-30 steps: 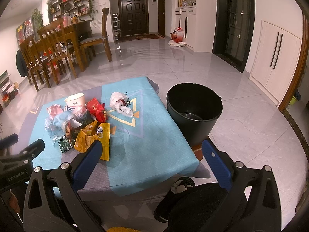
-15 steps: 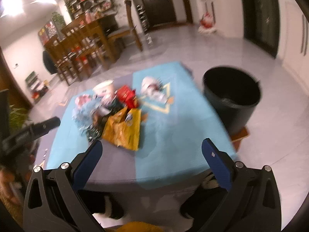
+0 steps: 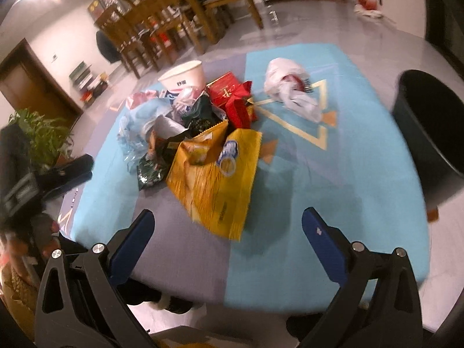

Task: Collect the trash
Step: 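Grasp the green wafer bag with the left tool while the right tool grasps the yellow chip bag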

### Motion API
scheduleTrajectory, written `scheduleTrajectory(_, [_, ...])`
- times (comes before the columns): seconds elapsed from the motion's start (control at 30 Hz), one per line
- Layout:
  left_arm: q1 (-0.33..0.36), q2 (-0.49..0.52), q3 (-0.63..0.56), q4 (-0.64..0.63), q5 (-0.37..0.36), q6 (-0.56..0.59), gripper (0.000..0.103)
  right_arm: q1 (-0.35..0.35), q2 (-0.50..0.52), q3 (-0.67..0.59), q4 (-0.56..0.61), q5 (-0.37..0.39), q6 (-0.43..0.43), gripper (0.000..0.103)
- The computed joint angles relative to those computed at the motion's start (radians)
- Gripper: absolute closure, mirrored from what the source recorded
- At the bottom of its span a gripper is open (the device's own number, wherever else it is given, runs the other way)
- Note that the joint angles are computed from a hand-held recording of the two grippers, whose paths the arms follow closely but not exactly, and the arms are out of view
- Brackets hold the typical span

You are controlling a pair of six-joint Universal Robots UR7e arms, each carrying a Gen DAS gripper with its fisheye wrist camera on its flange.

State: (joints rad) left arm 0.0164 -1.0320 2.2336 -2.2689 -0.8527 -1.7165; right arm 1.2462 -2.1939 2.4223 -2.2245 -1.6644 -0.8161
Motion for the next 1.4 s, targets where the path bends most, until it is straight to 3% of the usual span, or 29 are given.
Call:
scheduleTrajectory(0.2, [0.096, 0.084, -0.090, -0.007, -0.031, 0.218, 0.003, 0.078, 0.170, -0.045, -0.040, -0.081, 0.014, 0.004])
scheduleTrajectory(0.33, [0.127, 0.124, -0.111, -0.053, -0.021, 0.350, 0.003, 0.039, 0.204, -0.074, 0.032, -0.041, 0.018, 0.004])
scheduleTrajectory(0.57, [0.180, 0.144, -0.069, -0.196, -0.062, 0.383, 0.007, -0.003, 0.230, -0.099, 0.115, -0.014, 0.052, 0.004])
scheduleTrajectory(0.67, [0.195, 0.154, -0.064, -0.236, -0.069, 0.382, 0.009, 0.009, 0.268, -0.110, 0.121, -0.001, 0.064, 0.019])
scheduleTrajectory(0.77, [0.201, 0.163, -0.069, -0.234, -0.062, 0.385, 0.014, 0.003, 0.285, -0.124, 0.149, 0.021, 0.071, 0.046])
scheduleTrajectory(1.0, [0.190, 0.167, -0.077, -0.167, -0.046, 0.357, 0.024, 0.004, 0.232, -0.095, 0.121, -0.022, 0.018, 0.063])
scheduleTrajectory(1.17, [0.206, 0.180, -0.091, -0.131, -0.080, 0.358, 0.046, -0.015, 0.173, -0.100, 0.132, 0.008, -0.008, 0.067])
scheduleTrajectory(1.3, [0.203, 0.194, -0.110, -0.057, -0.080, 0.337, 0.053, -0.058, 0.150, -0.114, 0.157, 0.027, -0.017, 0.067])
scheduleTrajectory(1.37, [0.199, 0.200, -0.117, -0.028, -0.076, 0.318, 0.072, -0.069, 0.137, -0.112, 0.161, 0.039, -0.024, 0.067])
scheduleTrajectory(1.4, [0.198, 0.192, -0.107, -0.041, -0.081, 0.306, 0.073, -0.078, 0.124, -0.114, 0.171, 0.050, -0.037, 0.067])
